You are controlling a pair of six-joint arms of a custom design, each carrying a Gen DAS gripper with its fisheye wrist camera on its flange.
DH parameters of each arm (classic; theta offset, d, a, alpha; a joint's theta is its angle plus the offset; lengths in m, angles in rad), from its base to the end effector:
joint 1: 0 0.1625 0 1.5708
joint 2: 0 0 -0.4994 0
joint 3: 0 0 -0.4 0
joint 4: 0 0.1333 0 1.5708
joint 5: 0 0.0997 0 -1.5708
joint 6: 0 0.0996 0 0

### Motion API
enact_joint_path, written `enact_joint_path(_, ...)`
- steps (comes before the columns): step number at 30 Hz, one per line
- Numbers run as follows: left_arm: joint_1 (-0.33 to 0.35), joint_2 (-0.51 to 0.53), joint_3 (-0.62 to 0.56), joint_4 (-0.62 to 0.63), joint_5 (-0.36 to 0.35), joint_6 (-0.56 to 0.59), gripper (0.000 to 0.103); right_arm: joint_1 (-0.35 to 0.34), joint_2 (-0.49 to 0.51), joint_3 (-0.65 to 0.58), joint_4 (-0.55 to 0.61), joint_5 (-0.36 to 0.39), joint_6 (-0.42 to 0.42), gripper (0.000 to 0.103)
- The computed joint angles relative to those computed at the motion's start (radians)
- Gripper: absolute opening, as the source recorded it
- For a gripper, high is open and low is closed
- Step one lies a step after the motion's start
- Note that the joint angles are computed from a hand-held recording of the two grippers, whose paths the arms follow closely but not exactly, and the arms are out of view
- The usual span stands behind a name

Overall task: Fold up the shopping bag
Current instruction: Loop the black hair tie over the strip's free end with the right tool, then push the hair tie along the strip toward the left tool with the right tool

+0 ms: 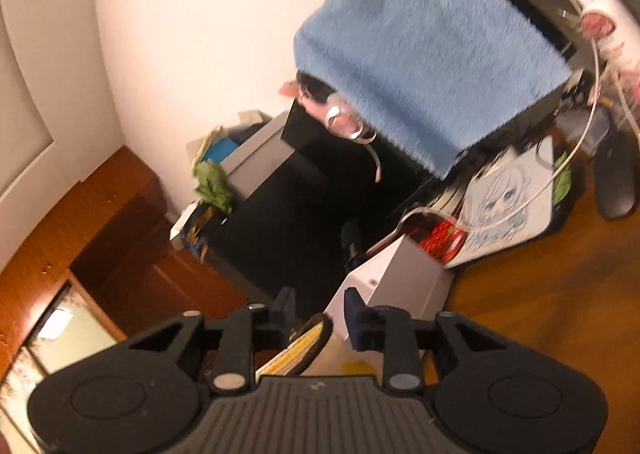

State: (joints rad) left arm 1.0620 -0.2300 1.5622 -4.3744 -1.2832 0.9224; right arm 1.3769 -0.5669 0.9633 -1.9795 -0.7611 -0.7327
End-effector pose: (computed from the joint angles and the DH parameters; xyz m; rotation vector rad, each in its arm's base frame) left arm -0.1929 -0.6776 -0.0226 1.1186 1.6879 -1.7190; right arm 0.0299 -0.9137 0.2088 -0.6398 2.2935 -0.4691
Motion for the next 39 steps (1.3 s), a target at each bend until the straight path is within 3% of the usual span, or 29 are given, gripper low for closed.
enact_joint_path(1,-0.001,-0.001,0.001,0.002,0.002,0.002,0.006,0.001,0.001,0.000,0.002,-0.004,-0.001,0.006)
enact_joint_path(4,0.004,0.004,0.002,-0.020,-0.019,0.016,0.007,-0.005,0.017,-0.021,0.033,0.020,0.060,0.004)
enact_joint_path(9,0.010,0.015,-0.002,-0.067,-0.056,0.040,0.006,-0.032,0.081,-0.119,0.240,0.149,0.176,0.003)
enact_joint_path(19,0.021,0.017,-0.005,-0.106,-0.097,-0.012,0.006,-0.074,0.102,-0.027,0.210,0.322,0.334,0.002)
enact_joint_path(24,0.035,-0.018,0.024,-0.074,-0.111,-0.146,0.006,-0.076,0.104,-0.002,0.160,0.268,0.347,0.004)
enact_joint_path(27,0.062,-0.068,0.065,-0.011,-0.177,-0.313,0.007,-0.082,0.100,0.001,0.117,0.257,0.297,0.019)
enact_joint_path(29,0.090,-0.100,0.081,0.038,-0.246,-0.449,0.007,-0.087,0.085,0.023,0.047,0.243,0.264,0.055)
enact_joint_path(30,0.110,-0.125,0.090,0.092,-0.298,-0.531,0.007,-0.089,0.078,0.028,0.042,0.236,0.219,0.056)
enact_joint_path(34,0.170,-0.163,0.071,0.202,-0.455,-0.773,0.008,-0.083,0.041,0.027,0.135,0.149,-0.116,0.056)
enact_joint_path(36,0.187,-0.173,0.055,0.254,-0.501,-0.836,0.008,-0.074,0.030,0.023,0.196,0.094,-0.264,0.056)
enact_joint_path(39,0.212,-0.175,0.026,0.317,-0.585,-0.952,0.009,-0.071,0.038,-0.013,0.342,0.084,-0.403,0.055)
